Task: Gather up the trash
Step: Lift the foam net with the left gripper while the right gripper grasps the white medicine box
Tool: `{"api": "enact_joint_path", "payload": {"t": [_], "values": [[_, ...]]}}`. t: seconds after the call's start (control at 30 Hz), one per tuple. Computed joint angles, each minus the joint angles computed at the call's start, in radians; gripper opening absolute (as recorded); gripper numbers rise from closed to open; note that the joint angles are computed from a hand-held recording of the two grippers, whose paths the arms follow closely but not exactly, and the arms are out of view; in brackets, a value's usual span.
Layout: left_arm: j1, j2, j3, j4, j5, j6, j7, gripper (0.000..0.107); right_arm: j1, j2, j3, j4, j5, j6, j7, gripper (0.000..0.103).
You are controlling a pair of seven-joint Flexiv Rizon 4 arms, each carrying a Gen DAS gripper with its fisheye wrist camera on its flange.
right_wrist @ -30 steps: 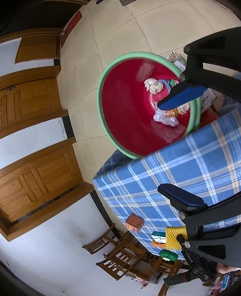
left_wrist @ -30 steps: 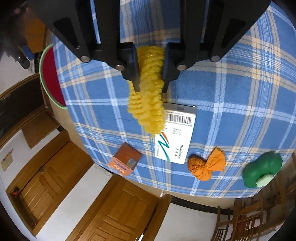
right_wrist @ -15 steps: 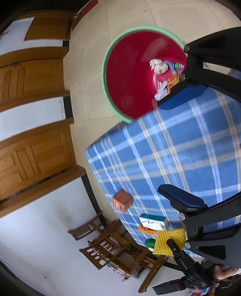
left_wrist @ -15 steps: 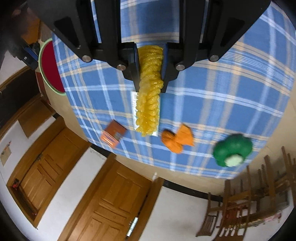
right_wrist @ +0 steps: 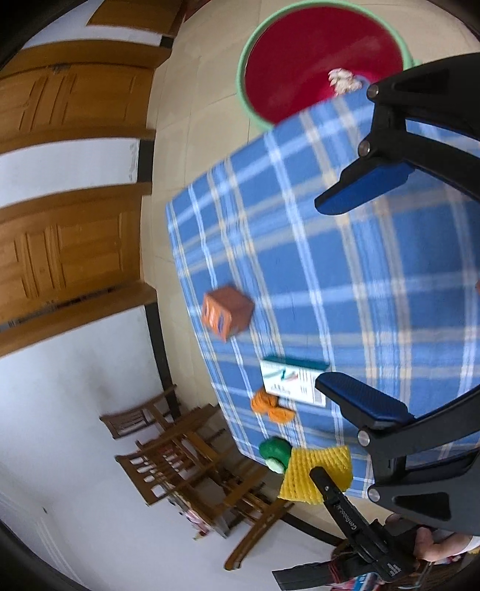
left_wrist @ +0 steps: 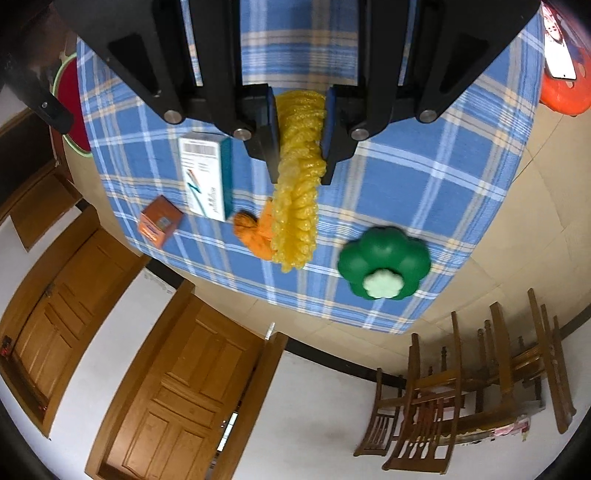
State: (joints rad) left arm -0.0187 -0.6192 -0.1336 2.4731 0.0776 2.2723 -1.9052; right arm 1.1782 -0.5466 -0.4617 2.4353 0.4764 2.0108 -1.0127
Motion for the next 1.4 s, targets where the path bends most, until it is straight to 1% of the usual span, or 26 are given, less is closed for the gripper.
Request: {"api": "enact_joint_path", "payload": {"t": [0.23, 0.37, 0.43, 0.57, 0.77, 1.1, 1.13, 1.17, 1.27, 1.33, 1.4], "values": [[0.017, -0.042, 0.019, -0.009, -0.005, 0.016, 0.008, 0.018, -0.013, -0.059, 0.001, -0.102, -0.082, -0.081, 0.040, 0.089], [0.042, -0.070, 0.016, -0.015, 0.001, 0.027, 0.003, 0.018, -0.013, -0.098, -0.009, -0.152, -0.150, -0.128, 0.076, 0.089], [0.060, -0.083, 0.013, -0.016, 0.013, 0.035, 0.000, 0.018, -0.022, -0.114, -0.005, -0.173, -0.185, -0.145, 0.095, 0.089], [0.071, -0.101, 0.015, -0.014, 0.013, 0.055, -0.008, 0.018, -0.039, -0.149, 0.005, -0.213, -0.247, -0.172, 0.127, 0.089], [0.060, -0.114, 0.027, -0.009, -0.003, 0.071, -0.007, 0.018, -0.072, -0.185, 0.021, -0.256, -0.321, -0.208, 0.173, 0.089], [0.043, -0.111, 0.027, -0.014, -0.038, 0.053, -0.013, 0.018, -0.109, -0.228, 0.031, -0.290, -0.395, -0.234, 0.219, 0.089], [0.042, -0.112, 0.027, -0.015, -0.038, 0.054, -0.014, 0.018, -0.092, -0.236, 0.011, -0.288, -0.396, -0.232, 0.222, 0.089], [0.042, -0.112, 0.028, -0.015, -0.038, 0.054, -0.013, 0.018, -0.090, -0.237, 0.008, -0.291, -0.403, -0.238, 0.222, 0.089], [0.043, -0.114, 0.028, -0.016, -0.036, 0.055, -0.015, 0.018, -0.056, -0.253, -0.029, -0.290, -0.409, -0.245, 0.228, 0.083], [0.041, -0.116, 0.027, -0.017, -0.038, 0.056, -0.017, 0.018, -0.024, -0.265, -0.063, -0.285, -0.411, -0.250, 0.232, 0.076], [0.041, -0.119, 0.028, -0.018, -0.038, 0.058, -0.017, 0.018, 0.004, -0.278, -0.093, -0.281, -0.413, -0.254, 0.234, 0.068]]}}
